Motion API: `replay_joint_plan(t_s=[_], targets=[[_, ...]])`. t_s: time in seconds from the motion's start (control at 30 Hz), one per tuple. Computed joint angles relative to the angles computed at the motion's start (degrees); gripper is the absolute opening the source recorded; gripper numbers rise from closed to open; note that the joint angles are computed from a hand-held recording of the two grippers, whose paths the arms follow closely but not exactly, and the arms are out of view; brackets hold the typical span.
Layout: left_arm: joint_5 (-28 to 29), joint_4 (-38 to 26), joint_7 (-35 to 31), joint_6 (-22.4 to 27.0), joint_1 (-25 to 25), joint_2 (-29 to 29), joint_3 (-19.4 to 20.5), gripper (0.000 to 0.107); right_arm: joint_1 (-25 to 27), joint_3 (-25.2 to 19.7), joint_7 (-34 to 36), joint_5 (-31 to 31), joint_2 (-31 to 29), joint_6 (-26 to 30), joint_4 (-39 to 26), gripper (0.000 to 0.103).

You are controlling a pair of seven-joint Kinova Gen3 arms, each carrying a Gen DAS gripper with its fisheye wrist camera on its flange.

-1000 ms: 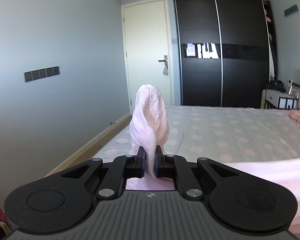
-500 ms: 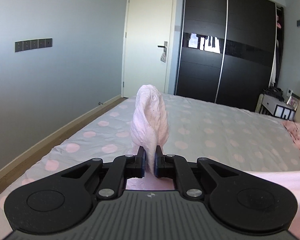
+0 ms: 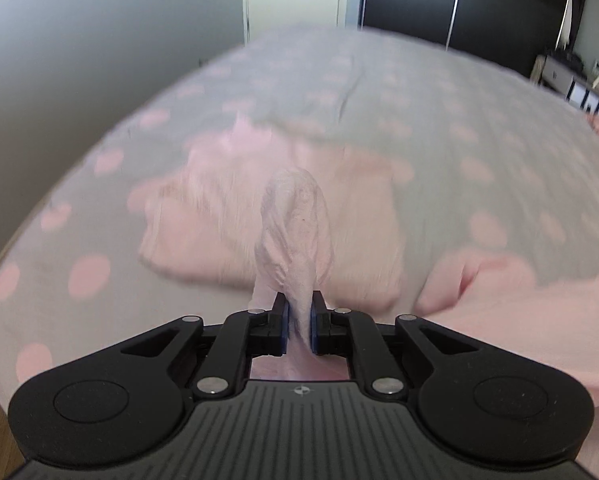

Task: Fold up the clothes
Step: 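Lift the pink garment with both grippers and swing it over the bed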

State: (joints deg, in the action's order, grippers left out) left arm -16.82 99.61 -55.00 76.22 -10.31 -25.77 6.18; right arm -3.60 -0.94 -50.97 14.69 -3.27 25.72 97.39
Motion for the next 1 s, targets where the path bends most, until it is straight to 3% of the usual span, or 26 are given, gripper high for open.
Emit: replay_joint_plan(t_s=[0.1,0.3,0.57,0.63,0.83,1.0], targets=[[1.28,3.48,0.25,0.97,-0.37,-1.52,-1.86,0.018,0.22,0.25,0.92,-0.23,-0.36,-0.01,3.05,0.000],[0.05,4.82,-1.14,4.04,-0.86,-5.26,-1.58,0.018,0.28,0.24,2.43,0.73,0.30,-2.02,3.90,0.000],[0.12,7.37,-12.70,1.69,4.94,-10.58,2.01,0.029,0.45,-1.18,-7.54,10.00,1.30,-1.80,3.82,0.001],[0.04,8.75,-16.23,0.97,6.43,-11.43,4.12,0.043,0.23,-1.19,-9.02,11.48,1.39,-1.64,3.90,0.001],[-0.86,12.23,-26.28,0.64,10.25,-11.65,11.19,0.053,-0.18,-0.96,-11.90,13.71,1.77,-0.61,3.34,0.001],[-4.26,17.51,-30.06,0.10,10.73,-9.58,19.66,0.055,-0.64,-0.90,-14.21,15.25,2.21,0.16,2.72,0.001]])
